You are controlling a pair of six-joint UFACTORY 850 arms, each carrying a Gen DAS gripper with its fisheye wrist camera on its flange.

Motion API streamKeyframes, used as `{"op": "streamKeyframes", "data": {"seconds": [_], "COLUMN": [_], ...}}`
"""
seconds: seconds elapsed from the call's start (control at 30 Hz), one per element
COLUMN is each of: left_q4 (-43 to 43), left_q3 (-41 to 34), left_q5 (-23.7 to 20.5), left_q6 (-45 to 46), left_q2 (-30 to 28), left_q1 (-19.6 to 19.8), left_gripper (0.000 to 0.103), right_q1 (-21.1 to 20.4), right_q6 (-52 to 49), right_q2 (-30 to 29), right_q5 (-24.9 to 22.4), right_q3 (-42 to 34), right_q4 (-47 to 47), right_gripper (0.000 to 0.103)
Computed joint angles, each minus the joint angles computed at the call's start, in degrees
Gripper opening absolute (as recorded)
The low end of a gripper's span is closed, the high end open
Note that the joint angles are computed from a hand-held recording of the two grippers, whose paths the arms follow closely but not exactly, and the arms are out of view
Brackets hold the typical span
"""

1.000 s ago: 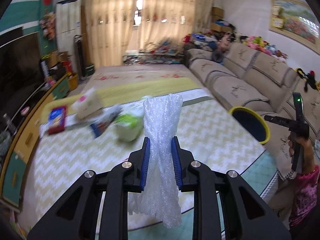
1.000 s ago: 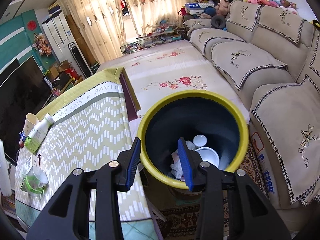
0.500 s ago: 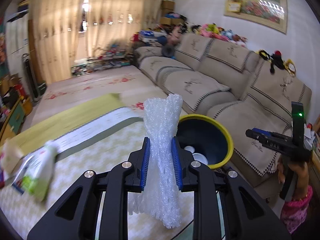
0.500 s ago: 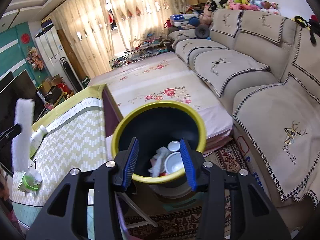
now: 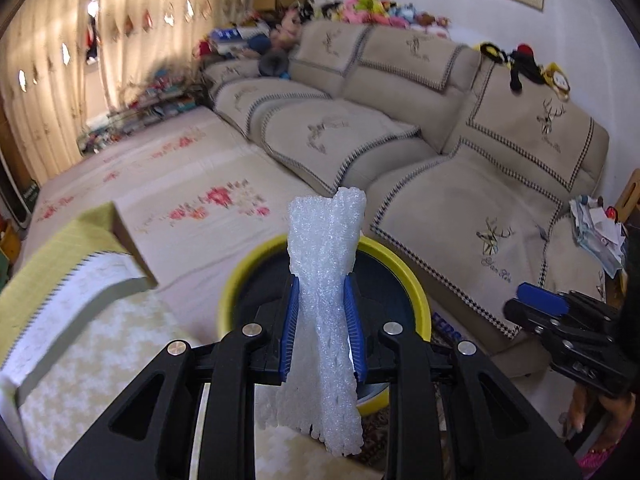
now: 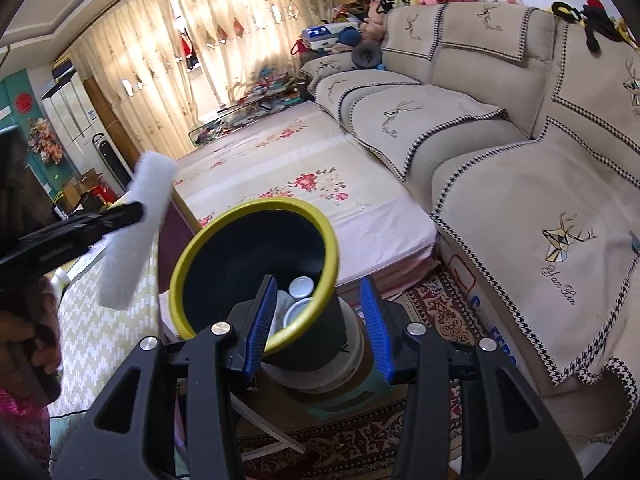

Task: Collect trash
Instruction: 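Carry the mesh sleeve over the yellow bin and open the left tool, then move the right tool back over the table to the green-capped jar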

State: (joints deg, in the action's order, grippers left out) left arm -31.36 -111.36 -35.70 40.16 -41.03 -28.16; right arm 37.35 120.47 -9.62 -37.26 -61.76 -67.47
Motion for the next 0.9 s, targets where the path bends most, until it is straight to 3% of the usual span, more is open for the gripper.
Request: {"op": "streamKeyframes", "data": {"seconds": [0.2,0.27,0.33,0.47,0.6,0.9], "left_q4": [6.98,8.66,9.63,9.94,8.42,-2.72], "left_q3": [-10.65,-11.55,-11.68,-11.11,-7.74,8.5], "left_q5": [-5.59,-5.14,-4.81,-5.01,-4.36,1.77], "left_q6": [-8.59,-10.49,-12.0,-12.76,-11.29,-2.89], "left_q2": [-9.18,-10.44,-11.02,-11.11,-8.7,4.76], "left_q1": [-1.71,-2.08,-2.33,-2.2,-1.23,3.37], "left_gripper": [0.031,0.039,0.059,0.078,0.088,0.088], "right_q1": [-0.45,-0.59,-0.68,-0.47,-0.02,1.8], "right_q6": [1.24,1.41,1.61,1.58,1.31,0.34], "right_q2": [1.25,1.59,1.77,1.66,1.33,1.22], "right_q5": [-0.03,-0.01,0.06,0.08,-0.03,-1.85], "right_q3": [1.79,2.26,2.51,2.17,1.43,0.42], "right_q4": [0.03,0.07,0.12,0.18,-0.11,0.2], "right_gripper": [0.042,0.042,0.042,0.043,0.043,0.046]}}
